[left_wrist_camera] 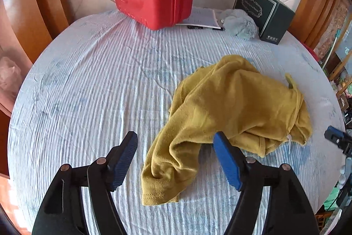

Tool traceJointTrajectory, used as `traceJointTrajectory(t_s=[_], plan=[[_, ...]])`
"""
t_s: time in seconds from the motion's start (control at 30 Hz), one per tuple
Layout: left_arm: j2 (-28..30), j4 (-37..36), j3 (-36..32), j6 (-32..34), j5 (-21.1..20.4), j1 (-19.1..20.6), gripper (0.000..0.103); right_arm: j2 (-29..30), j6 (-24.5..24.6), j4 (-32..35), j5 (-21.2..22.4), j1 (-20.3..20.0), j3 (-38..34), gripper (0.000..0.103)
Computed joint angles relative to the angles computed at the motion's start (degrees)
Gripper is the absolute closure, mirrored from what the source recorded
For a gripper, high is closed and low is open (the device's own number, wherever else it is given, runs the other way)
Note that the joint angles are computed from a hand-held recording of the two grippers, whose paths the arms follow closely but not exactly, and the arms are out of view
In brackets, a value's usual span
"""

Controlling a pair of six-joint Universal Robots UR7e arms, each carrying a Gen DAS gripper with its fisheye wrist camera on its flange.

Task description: Fold clothes

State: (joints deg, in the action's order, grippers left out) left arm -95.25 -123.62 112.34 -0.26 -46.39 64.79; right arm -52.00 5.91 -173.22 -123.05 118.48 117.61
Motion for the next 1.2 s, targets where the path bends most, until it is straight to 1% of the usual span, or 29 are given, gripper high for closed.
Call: traceJointTrajectory(t_s=[0.1,0.27,0.3,0.33,0.37,0.4,0.43,0.47,0.5,0.57,0.6,0.67,0.73,0.8,0.83,0.9,0.93,0.97,1.0,1.03,1.07,1.13,1.17,1.2], plan=[[1.5,-1.0,1.3,1.5,1.4,1.5,0.031,2.9,-1.0,0.9,1.7,-0.2,-3.8,0.017],[4.9,-5.9,2.4,4.3,2.5,4.6,0.031,8.2,-1.4,3.8,2.8,-1.2,-10.5,0.017],[5.6,-7.3,2.5,4.8,2.7,5.0,0.033,9.3,-1.1,4.6,2.6,-1.4,-11.8,0.017],[6.1,-8.6,2.5,5.0,2.5,5.4,0.054,10.4,-0.7,5.5,2.5,-1.7,-13.1,0.023],[6.5,-8.5,1.9,4.2,1.7,5.8,0.073,11.3,-0.3,6.4,2.9,-2.2,-14.0,0.041],[6.9,-7.6,1.0,2.7,0.7,6.2,0.089,12.2,0.1,7.5,3.4,-2.6,-15.0,0.055],[7.0,-7.4,0.3,1.7,0.1,6.4,0.091,12.9,0.9,9.3,4.1,-3.3,-15.8,0.080],[6.6,-8.7,0.0,1.9,0.4,5.9,0.091,13.5,1.5,10.5,4.3,-3.7,-16.5,0.088],[6.3,-10.1,-0.2,2.0,0.8,5.4,0.091,14.1,1.8,11.3,4.6,-4.0,-17.1,0.088],[5.7,-12.9,-0.9,2.8,1.1,4.4,0.092,13.7,-1.7,7.9,5.0,-3.1,-16.8,0.091],[5.2,-14.3,-1.9,4.0,0.3,3.8,0.092,13.4,-3.4,6.2,5.2,-2.6,-16.7,0.091],[4.9,-17.2,-4.1,6.7,0.5,2.1,0.092,12.3,-7.4,2.0,5.6,-1.1,-17.3,0.092],[4.9,-20.5,-6.5,9.1,1.0,0.3,0.092,11.1,-10.1,-2.2,5.8,0.7,-18.3,0.092],[4.5,-23.4,-9.2,10.3,0.6,-1.0,0.092,9.3,-12.1,-6.4,7.7,2.6,-18.4,0.092],[4.2,-25.4,-10.4,10.9,0.9,-1.7,0.092,8.4,-13.0,-8.3,8.8,3.5,-18.5,0.092],[3.7,-27.9,-13.0,11.8,0.7,-2.1,0.092,6.6,-13.3,-10.5,12.9,5.3,-18.2,0.092],[3.3,-28.6,-14.2,11.9,0.6,-2.3,0.092,6.0,-13.1,-10.4,15.4,5.8,-18.1,0.092],[2.9,-28.8,-14.8,12.0,1.2,-2.4,0.091,5.4,-12.8,-10.2,17.3,6.5,-17.6,0.091],[2.4,-29.2,-14.8,12.5,3.0,-2.5,0.091,4.9,-12.5,-10.0,18.9,7.1,-17.1,0.088],[2.0,-29.7,-14.9,13.0,4.7,-2.6,0.091,4.7,-12.0,-9.3,18.6,7.6,-16.6,0.076],[1.6,-29.9,-14.9,13.2,6.4,-2.4,0.091,4.5,-11.4,-8.7,18.3,8.1,-16.1,0.052],[1.0,-26.8,-14.9,10.3,8.9,-0.4,0.091,3.9,-10.1,-8.2,16.7,8.8,-14.6,0.026],[0.6,-22.8,-15.2,6.8,9.1,1.3,0.090,3.6,-9.3,-8.3,15.5,8.7,-13.4,0.026],[0.7,-18.1,-15.7,3.2,9.3,3.3,0.085,3.1,-8.1,-7.2,14.2,8.3,-12.2,0.026]])
